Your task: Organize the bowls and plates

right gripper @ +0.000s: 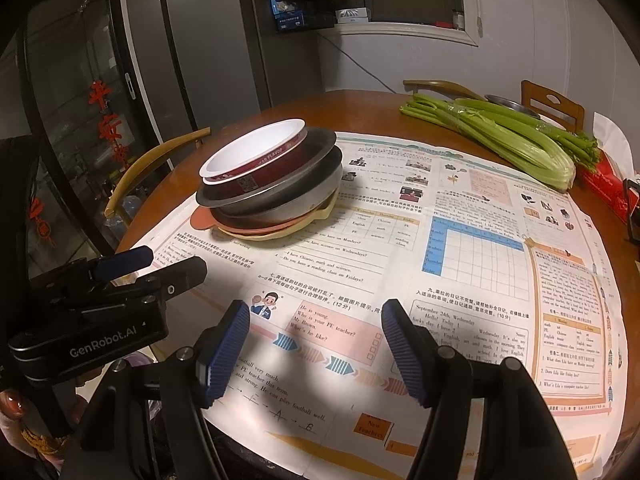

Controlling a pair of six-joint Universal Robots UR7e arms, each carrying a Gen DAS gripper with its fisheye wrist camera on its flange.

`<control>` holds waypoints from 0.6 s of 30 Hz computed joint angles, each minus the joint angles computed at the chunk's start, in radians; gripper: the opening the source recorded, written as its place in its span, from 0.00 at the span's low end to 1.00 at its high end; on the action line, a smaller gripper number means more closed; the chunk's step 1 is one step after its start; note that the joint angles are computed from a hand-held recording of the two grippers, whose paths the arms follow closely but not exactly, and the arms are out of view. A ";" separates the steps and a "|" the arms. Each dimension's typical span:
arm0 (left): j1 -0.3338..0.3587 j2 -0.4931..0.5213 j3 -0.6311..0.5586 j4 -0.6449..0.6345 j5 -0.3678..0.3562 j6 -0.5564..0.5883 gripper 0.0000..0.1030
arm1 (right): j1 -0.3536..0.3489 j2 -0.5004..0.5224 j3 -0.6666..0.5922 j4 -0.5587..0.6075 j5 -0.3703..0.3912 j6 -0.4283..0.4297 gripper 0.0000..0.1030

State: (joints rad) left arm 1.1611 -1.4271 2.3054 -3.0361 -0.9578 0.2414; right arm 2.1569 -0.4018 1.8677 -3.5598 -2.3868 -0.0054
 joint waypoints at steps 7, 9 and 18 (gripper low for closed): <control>-0.002 0.003 0.001 -0.008 0.016 -0.003 0.69 | 0.000 0.003 -0.002 -0.002 -0.002 -0.004 0.66; -0.002 0.004 0.000 -0.010 0.018 -0.003 0.69 | -0.001 0.004 -0.003 -0.001 -0.003 -0.003 0.66; -0.003 -0.001 0.001 -0.009 0.018 0.002 0.69 | 0.001 0.002 -0.003 -0.002 -0.004 -0.007 0.66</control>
State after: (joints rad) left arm 1.1583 -1.4281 2.3062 -3.0450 -0.9400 0.2436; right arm 2.1583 -0.3998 1.8651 -3.5623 -2.3912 -0.0119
